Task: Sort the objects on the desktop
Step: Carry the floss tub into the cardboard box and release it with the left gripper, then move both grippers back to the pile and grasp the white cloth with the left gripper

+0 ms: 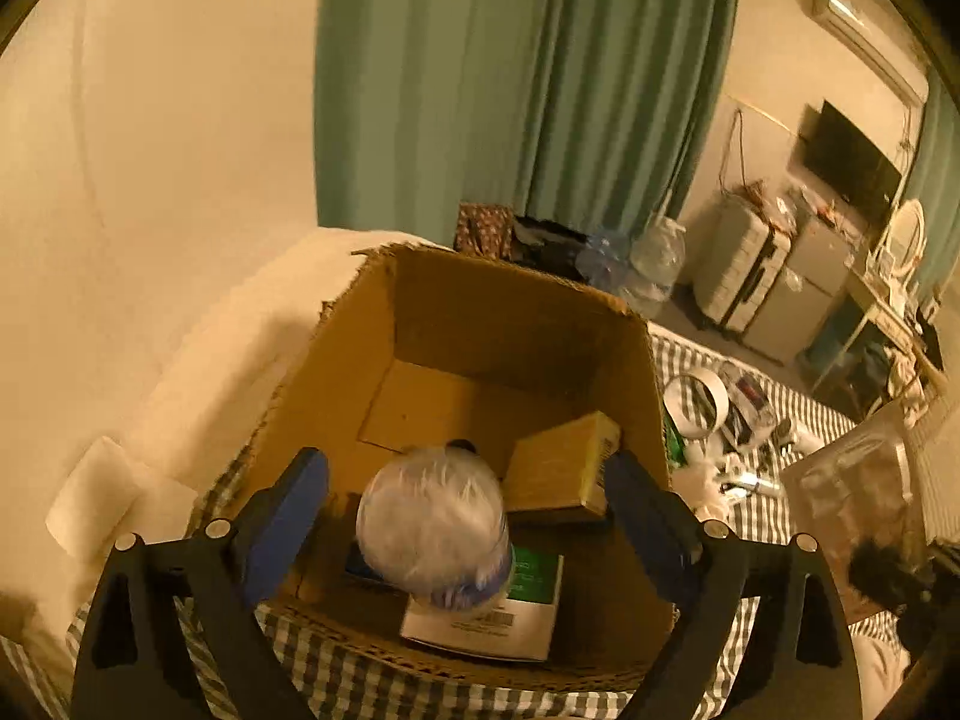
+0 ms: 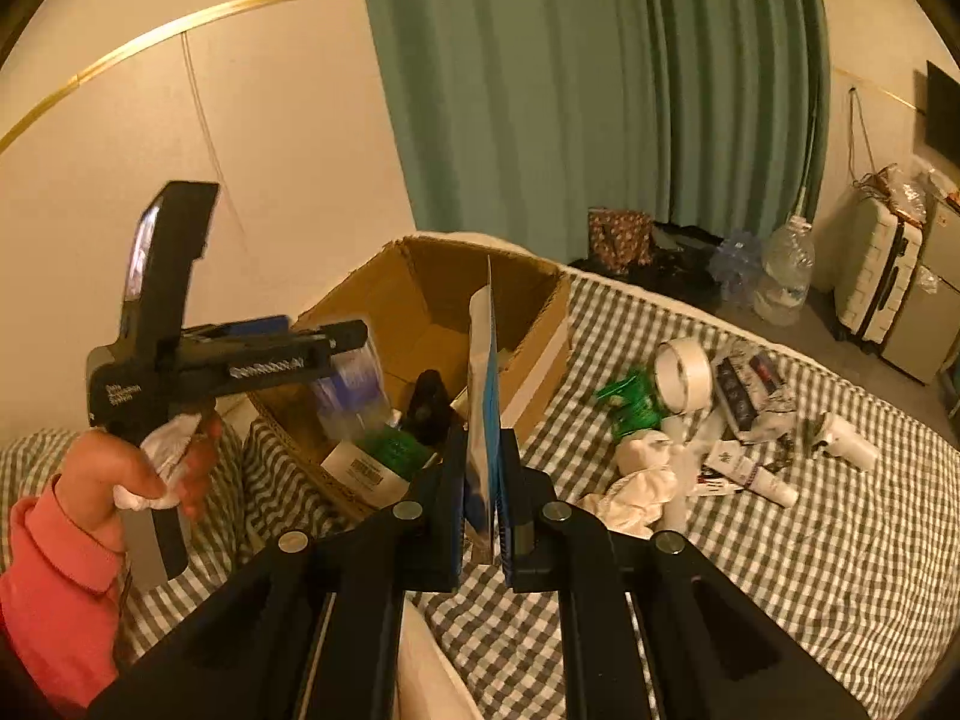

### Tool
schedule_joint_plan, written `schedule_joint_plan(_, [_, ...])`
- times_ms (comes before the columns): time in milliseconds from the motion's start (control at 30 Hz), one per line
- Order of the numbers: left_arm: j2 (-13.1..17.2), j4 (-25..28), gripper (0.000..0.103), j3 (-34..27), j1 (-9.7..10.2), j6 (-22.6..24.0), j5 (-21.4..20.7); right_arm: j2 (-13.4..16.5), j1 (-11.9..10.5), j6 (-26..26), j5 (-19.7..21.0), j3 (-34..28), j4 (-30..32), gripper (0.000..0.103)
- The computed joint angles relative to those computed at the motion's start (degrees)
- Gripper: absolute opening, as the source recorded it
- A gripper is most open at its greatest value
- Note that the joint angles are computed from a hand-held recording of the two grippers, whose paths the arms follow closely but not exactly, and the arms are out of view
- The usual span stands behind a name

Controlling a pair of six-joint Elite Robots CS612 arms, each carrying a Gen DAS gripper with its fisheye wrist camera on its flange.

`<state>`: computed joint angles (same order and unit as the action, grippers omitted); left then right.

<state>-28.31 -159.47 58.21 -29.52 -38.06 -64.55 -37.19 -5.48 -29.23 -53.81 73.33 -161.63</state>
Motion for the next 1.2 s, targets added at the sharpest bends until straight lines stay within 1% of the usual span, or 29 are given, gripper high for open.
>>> schedule_joint_plan(67, [-0.5,0.9,0.098,0.8,0.06,-0.8,0.9,0.4,0.4,-0.4,0.0,-0.8,1.4,0.008])
schedule_joint_plan(267, [-1.7,0.9,0.099,3.1,0.21,-1.9,1.6,2.1,1.7,-1.8,0.9,-4.0,6.5,0.008])
schedule_joint_plan(367, [-2.1,1.3,0.099,3.9,0.36,-2.5,1.8,3.0,2.7,-2.5,1.2,-6.0,8.6,0.008])
schedule_joint_plan(467, [-2.6,1.3,0.099,4.7,0.62,-3.3,1.8,4.6,3.9,-2.5,1.1,-9.2,11.0,0.008])
schedule_joint_plan(533, [-2.9,1.1,0.099,5.3,0.77,-3.8,1.8,5.7,4.8,-1.8,0.1,-11.2,11.2,0.009])
schedule_joint_plan(567, [-3.0,1.0,0.099,5.5,0.83,-3.9,1.6,6.2,5.2,-1.1,-0.6,-12.0,10.9,0.011])
schedule_joint_plan(600, [-3.1,0.9,0.099,5.7,0.85,-4.1,1.8,6.7,5.5,-0.4,-1.3,-12.7,10.4,0.032])
schedule_joint_plan(633, [-3.2,1.0,0.099,5.8,0.81,-4.2,2.1,7.0,5.7,0.8,-1.9,-12.9,9.2,0.049])
schedule_joint_plan(667, [-3.2,1.0,0.099,5.8,0.80,-3.9,2.1,7.1,5.7,3.0,-2.7,-12.7,7.1,0.074])
schedule_joint_plan(700, [-3.1,0.8,0.099,5.8,0.77,-3.5,1.9,7.1,5.5,5.0,-2.6,-12.2,5.0,0.077])
schedule_joint_plan(767, [-3.0,0.3,0.099,5.7,0.67,-2.6,1.5,7.0,5.0,6.4,-1.4,-12.0,4.8,0.077])
schedule_joint_plan(867, [-2.5,0.7,0.099,4.9,0.26,-0.8,0.9,6.6,4.2,8.7,-3.1,-11.1,3.0,0.077])
schedule_joint_plan(933, [-2.3,1.0,0.099,4.4,-0.13,0.1,0.8,6.6,3.6,10.1,-3.3,-11.2,3.2,0.077])
schedule_joint_plan(1033, [-1.9,0.2,0.099,3.5,-1.07,2.3,0.8,6.1,2.0,13.3,-3.4,-10.1,1.2,0.077])
schedule_joint_plan(1100, [-1.3,-0.2,0.101,2.2,-1.93,4.0,1.1,5.9,1.1,14.9,-5.0,-9.8,-0.2,0.078])
schedule_joint_plan(1133, [-1.0,0.4,0.102,1.4,-2.41,4.0,2.0,5.8,0.4,15.9,-6.3,-9.5,-1.4,0.079])
schedule_joint_plan(1167, [-0.4,2.2,0.102,0.0,-3.24,3.2,4.3,5.7,0.0,16.5,-7.2,-9.3,-2.2,0.079])
schedule_joint_plan(1200, [0.0,2.8,0.103,-0.9,-3.66,2.9,5.0,5.6,-0.6,17.3,-8.5,-9.2,-3.2,0.080])
